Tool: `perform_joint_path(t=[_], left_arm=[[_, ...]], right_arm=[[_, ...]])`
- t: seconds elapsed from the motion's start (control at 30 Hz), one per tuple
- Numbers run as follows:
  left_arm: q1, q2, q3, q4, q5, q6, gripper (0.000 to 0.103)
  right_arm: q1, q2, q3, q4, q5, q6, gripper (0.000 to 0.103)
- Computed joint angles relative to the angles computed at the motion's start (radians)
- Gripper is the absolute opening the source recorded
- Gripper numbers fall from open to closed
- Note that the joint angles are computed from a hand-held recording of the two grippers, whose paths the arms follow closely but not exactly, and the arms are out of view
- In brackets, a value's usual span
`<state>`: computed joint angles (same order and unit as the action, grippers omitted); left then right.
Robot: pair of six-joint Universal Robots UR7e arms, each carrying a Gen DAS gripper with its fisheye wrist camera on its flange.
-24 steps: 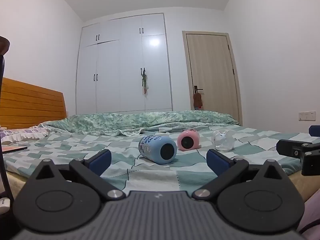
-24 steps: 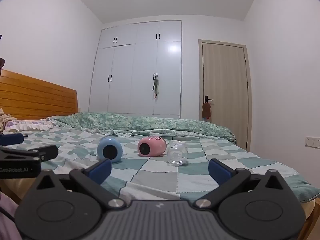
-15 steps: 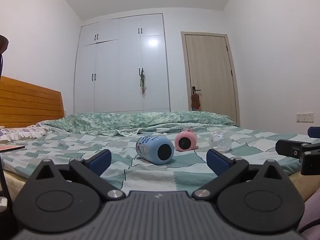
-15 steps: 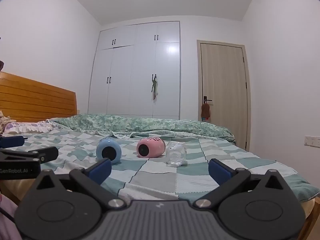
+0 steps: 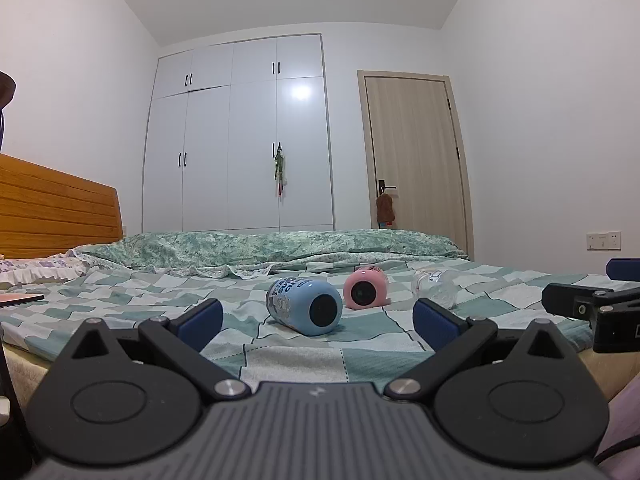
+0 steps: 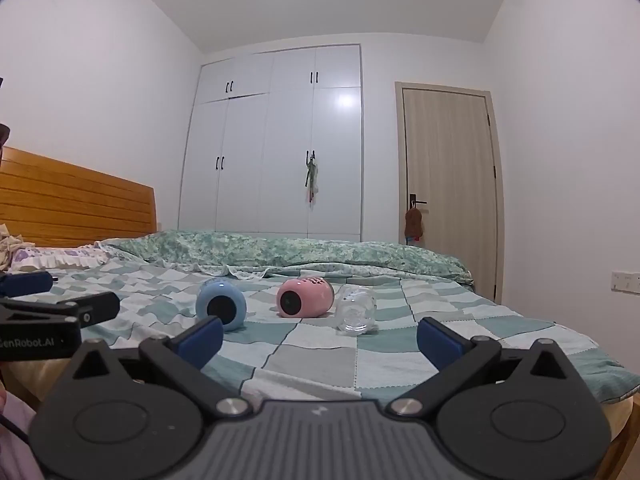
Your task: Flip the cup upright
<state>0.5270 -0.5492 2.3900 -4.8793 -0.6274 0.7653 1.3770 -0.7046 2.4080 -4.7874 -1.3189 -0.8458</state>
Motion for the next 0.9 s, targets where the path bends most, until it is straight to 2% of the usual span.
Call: perform_joint_path(t=[0.9], left_arm=[[-0.002, -0.008, 0.013, 0.004, -0.007, -0.012, 0.103]], right_arm=[[0.003, 0.017, 0.001, -0.02, 0.003, 0.0, 0.103]])
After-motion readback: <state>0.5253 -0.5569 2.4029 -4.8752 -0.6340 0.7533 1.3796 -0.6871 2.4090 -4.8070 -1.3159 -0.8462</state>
